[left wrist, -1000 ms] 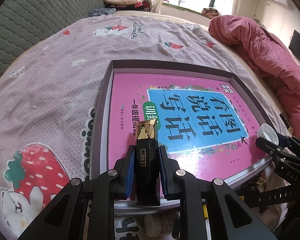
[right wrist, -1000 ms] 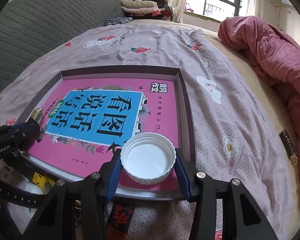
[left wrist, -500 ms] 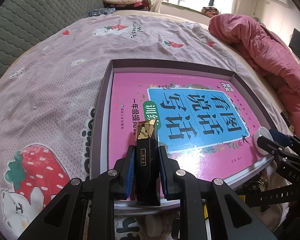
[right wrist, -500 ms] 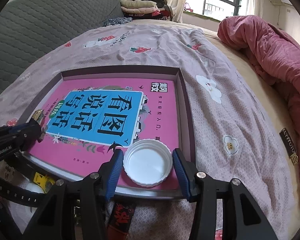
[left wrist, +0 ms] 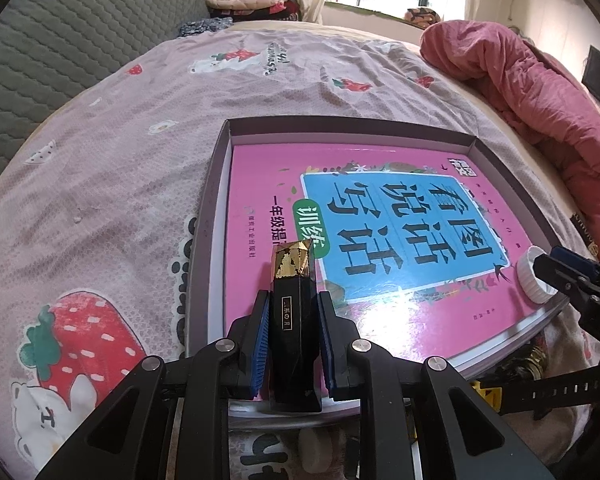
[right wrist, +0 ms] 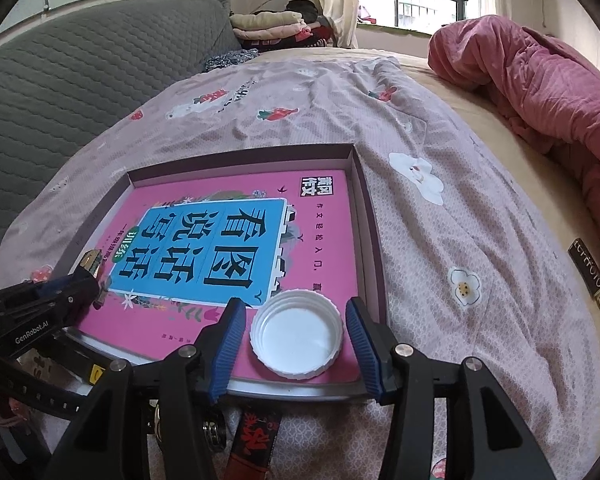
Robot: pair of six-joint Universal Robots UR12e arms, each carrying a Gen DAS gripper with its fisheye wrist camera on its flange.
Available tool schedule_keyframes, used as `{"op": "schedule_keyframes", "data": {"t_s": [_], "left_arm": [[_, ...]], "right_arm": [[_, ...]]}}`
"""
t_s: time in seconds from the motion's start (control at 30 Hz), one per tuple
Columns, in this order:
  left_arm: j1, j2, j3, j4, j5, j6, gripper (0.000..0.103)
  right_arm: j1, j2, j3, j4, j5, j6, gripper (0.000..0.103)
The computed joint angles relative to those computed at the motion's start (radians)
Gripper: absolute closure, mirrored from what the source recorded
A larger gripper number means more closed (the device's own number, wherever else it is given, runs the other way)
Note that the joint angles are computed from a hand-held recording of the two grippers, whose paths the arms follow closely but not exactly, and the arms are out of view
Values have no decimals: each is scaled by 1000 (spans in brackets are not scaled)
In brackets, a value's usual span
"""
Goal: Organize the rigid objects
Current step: 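Open right tool releasing cap while left tool opens releasing black lighter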
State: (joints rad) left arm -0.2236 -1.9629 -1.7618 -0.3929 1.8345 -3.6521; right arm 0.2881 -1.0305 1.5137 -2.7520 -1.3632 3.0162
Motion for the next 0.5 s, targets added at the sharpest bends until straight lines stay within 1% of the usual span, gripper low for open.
{"op": "schedule_keyframes", "data": {"t_s": [0.2,0.4,0.5], "left_arm": [[0,1,1,-5,7,-1,80],[4,11,-16,26,-19,-19,79],[4,16,-21,42,-15,-28,74]], "right_arm": [[-2,-2,3,-10,-1,4,50],[-2,-4,5,-16,0,2,50],[-2,-5,6,-20,-3,0,49]]}}
